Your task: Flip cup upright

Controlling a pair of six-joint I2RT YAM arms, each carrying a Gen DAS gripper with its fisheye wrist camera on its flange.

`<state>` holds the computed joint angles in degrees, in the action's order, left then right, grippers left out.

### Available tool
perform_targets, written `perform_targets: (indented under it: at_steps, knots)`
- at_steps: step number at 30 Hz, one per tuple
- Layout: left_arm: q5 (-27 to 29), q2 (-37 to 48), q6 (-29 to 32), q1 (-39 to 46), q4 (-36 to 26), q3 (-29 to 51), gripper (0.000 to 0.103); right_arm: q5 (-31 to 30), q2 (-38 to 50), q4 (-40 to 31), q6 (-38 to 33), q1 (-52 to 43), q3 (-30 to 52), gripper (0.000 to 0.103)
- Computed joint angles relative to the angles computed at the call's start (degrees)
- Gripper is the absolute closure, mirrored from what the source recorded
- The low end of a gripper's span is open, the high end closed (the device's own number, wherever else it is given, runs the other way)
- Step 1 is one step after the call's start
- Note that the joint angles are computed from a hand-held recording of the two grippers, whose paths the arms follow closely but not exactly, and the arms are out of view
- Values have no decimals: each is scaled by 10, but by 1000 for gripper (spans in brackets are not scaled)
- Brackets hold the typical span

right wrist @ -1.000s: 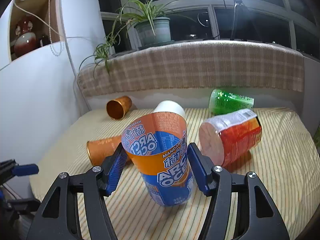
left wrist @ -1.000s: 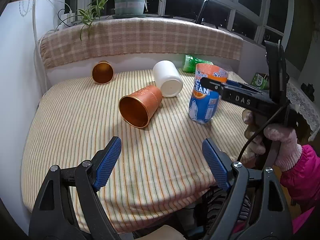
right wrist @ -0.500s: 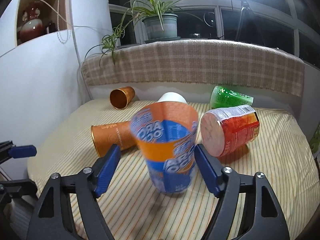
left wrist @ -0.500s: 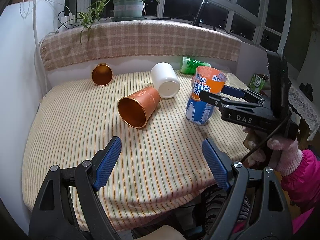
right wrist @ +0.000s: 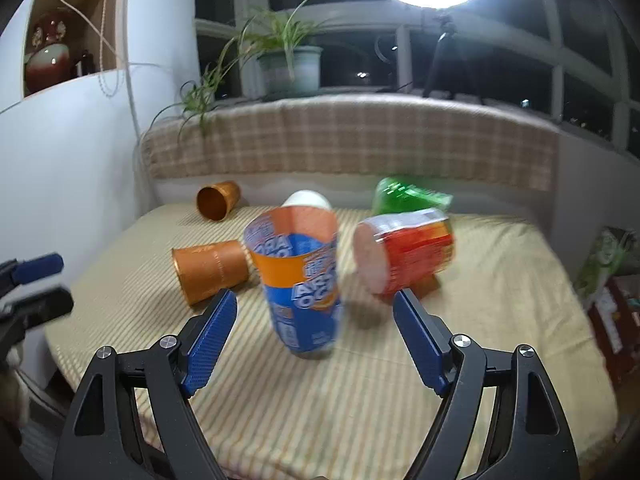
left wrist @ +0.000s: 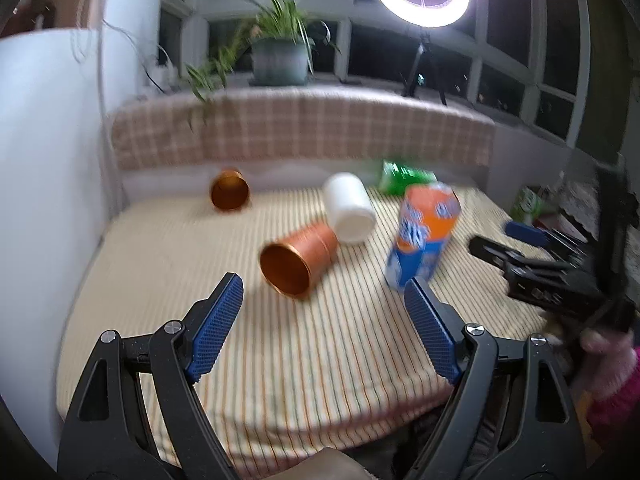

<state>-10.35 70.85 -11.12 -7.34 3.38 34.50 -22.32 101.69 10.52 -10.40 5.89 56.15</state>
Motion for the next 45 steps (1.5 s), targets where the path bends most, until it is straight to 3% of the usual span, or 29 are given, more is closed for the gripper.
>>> perform_targets:
  at_steps: [12,16,26,34,45]
  knots:
    - [-133,-25,11,-50,113,-29,12,48,-101,55,45,-32,-80,22]
    - [-143,-21,20,-58,127,-31,2,53,-117,81,65,-44,-97,21]
    - [-178,-8,23,-76,143,-26,0,63,-129,135,71,-60,-123,18]
    - [-169,-12,-13,-63,119,-20,0,63,-124,144,81,-66,-126,17]
    - [-174,-15,-5,-59,118,-21,0,61,-117,139,82,-67,-121,17]
